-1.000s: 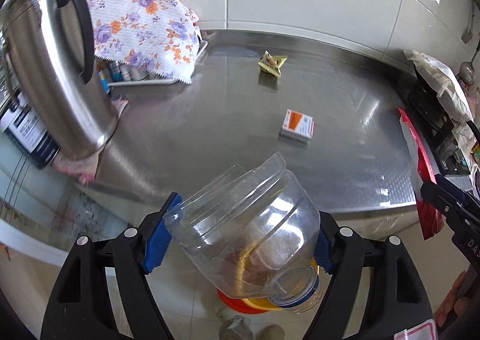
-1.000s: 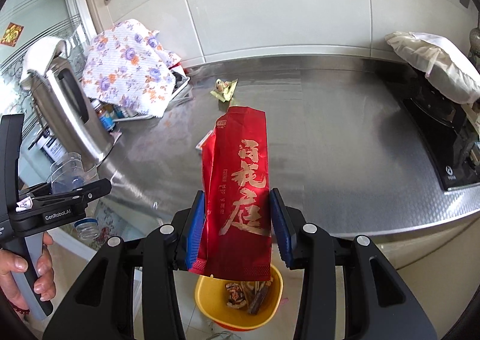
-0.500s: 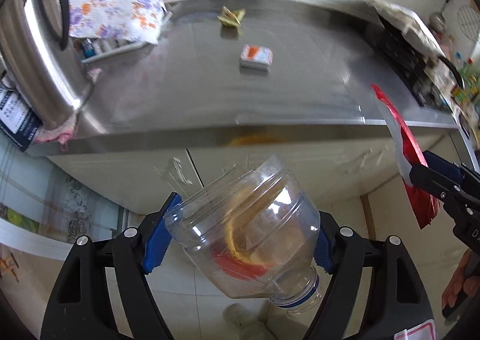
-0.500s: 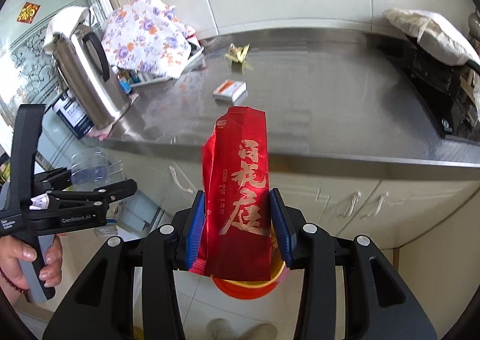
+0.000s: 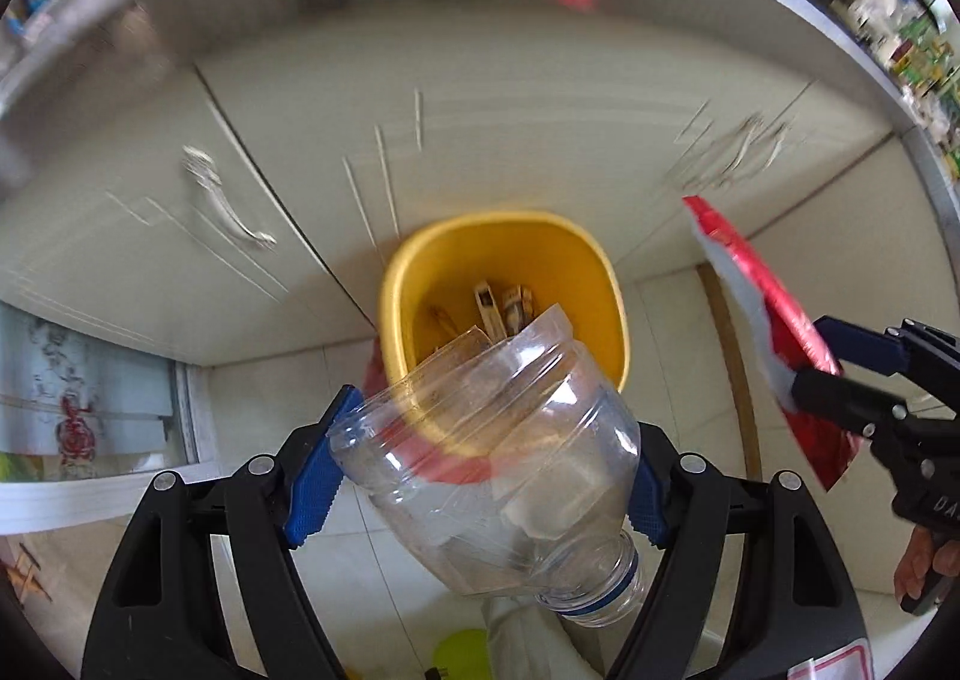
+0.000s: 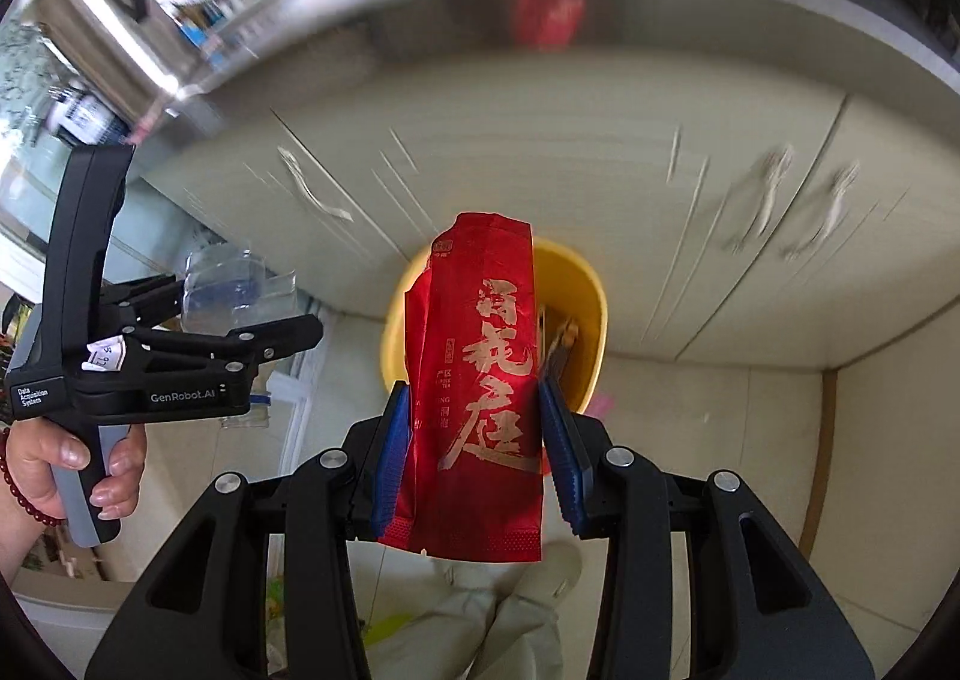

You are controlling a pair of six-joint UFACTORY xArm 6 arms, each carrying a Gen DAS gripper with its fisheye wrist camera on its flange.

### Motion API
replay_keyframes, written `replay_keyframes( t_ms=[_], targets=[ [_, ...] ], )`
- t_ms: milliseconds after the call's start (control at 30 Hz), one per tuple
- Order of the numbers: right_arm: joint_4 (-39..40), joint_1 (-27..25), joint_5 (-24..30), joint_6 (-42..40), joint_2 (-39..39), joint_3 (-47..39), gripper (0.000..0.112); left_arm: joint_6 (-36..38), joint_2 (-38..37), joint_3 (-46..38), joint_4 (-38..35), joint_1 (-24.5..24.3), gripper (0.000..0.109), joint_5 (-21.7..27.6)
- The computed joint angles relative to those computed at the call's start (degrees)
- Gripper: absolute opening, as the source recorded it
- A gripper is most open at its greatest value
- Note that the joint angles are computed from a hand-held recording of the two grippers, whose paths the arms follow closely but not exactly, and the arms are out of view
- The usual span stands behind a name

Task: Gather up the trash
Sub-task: 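Carry the bottle and red bag down over the yellow bin, then open both tools to drop the bottle and red bag into the bin, then raise both tools back toward the counter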

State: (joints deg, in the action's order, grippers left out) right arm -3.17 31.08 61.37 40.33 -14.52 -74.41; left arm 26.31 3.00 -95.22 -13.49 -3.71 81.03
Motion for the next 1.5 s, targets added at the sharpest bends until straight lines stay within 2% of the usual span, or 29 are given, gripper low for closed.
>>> replay_keyframes(
  t_ms=[267, 500, 800, 933, 1000, 1067, 1167, 1500],
  targets=[
    [9.22, -4.53, -5.14, -8.25, 6.82, 4.73, 0.044, 1.74, 6.9, 2.66, 1.1, -1.8, 0.076, -2.79],
    [17.28, -8.44, -7.99, -14.32, 11.7, 6.57, 0.045, 4.62, 12.49, 1.13, 3.04, -3.0, 0.077, -1.92],
    [19.65, -9.51, -10.46, -16.43, 15.16, 6.14, 0.047, 4.46, 15.07, -0.13, 5.09, -4.07, 0.077, -3.0],
    [21.09, -10.3, -12.33, -17.39, 14.11, 7.89, 0.052, 3.73, 15.35, 0.12, 6.69, -4.87, 0.078, -3.96],
    [22.8, -10.64, -14.08, -17.52, 13.17, 9.15, 0.061, 3.58, 15.13, 0.89, 7.3, -5.08, 0.078, -4.8],
    [23.85, -10.86, -15.3, -17.58, 12.55, 9.89, 0.066, 3.72, 14.83, 1.48, 7.82, -5.48, 0.082, -5.4],
    [25.25, -11.21, -16.18, -17.92, 11.46, 10.81, 0.066, 4.91, 13.55, 2.95, 8.24, -5.85, 0.088, -6.68],
    [24.12, -11.36, -16.9, -15.5, 8.8, 12.17, 0.066, 4.37, 12.32, 2.75, 8.5, -6.04, 0.088, -5.95]
  ],
)
